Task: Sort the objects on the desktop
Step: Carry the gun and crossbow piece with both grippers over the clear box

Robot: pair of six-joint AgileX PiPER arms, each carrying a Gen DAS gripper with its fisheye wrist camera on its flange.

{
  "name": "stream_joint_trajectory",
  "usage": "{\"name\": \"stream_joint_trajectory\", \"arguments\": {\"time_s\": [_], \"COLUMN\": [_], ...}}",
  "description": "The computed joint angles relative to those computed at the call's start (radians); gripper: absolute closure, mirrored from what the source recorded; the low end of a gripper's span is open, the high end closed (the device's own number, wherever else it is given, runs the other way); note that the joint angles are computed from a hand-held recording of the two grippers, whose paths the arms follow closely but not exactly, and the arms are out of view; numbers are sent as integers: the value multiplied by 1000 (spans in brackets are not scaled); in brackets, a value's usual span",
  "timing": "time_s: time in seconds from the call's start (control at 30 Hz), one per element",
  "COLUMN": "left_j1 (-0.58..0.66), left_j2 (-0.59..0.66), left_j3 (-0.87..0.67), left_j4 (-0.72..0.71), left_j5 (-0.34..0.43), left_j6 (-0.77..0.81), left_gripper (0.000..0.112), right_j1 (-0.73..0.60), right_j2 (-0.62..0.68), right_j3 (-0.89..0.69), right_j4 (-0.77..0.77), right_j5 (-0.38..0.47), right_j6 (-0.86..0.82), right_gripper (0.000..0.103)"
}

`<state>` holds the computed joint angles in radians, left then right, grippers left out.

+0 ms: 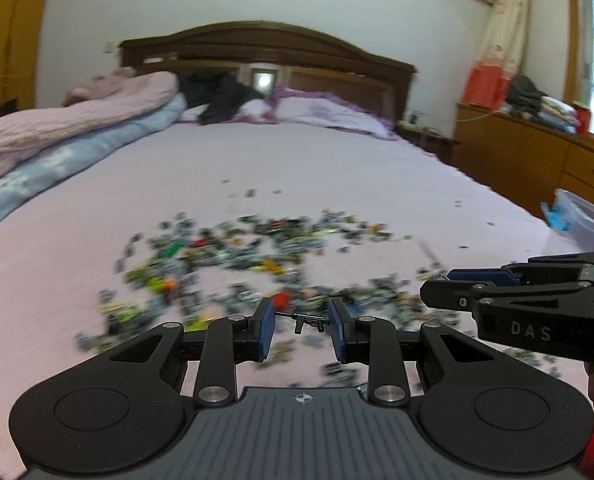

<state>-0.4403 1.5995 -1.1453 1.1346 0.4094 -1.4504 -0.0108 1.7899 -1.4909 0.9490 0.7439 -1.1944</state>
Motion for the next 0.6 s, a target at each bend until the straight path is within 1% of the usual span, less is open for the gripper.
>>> {"name": "stream_joint_trajectory", "arguments": {"time_s": [0.1,0.37,0.6], "left_j1": [-24,-64,-86], "left_j2": [31,94,142], "left_j3": [-50,-169,-277], "left_j4": [-23,-114,-207], "left_j5": [-13,-24,-14], "left_j6": [44,172,325], "left_gripper": [82,82,82], "right_j1": [-55,-178,-231], "right_j2": [-22,-58,-85], "right_j3": [28,63,63], "right_j4": [46,168,231], "right_j5": [19,112,144], "right_j6": [-52,-180,-242], "right_gripper": [76,76,76]}}
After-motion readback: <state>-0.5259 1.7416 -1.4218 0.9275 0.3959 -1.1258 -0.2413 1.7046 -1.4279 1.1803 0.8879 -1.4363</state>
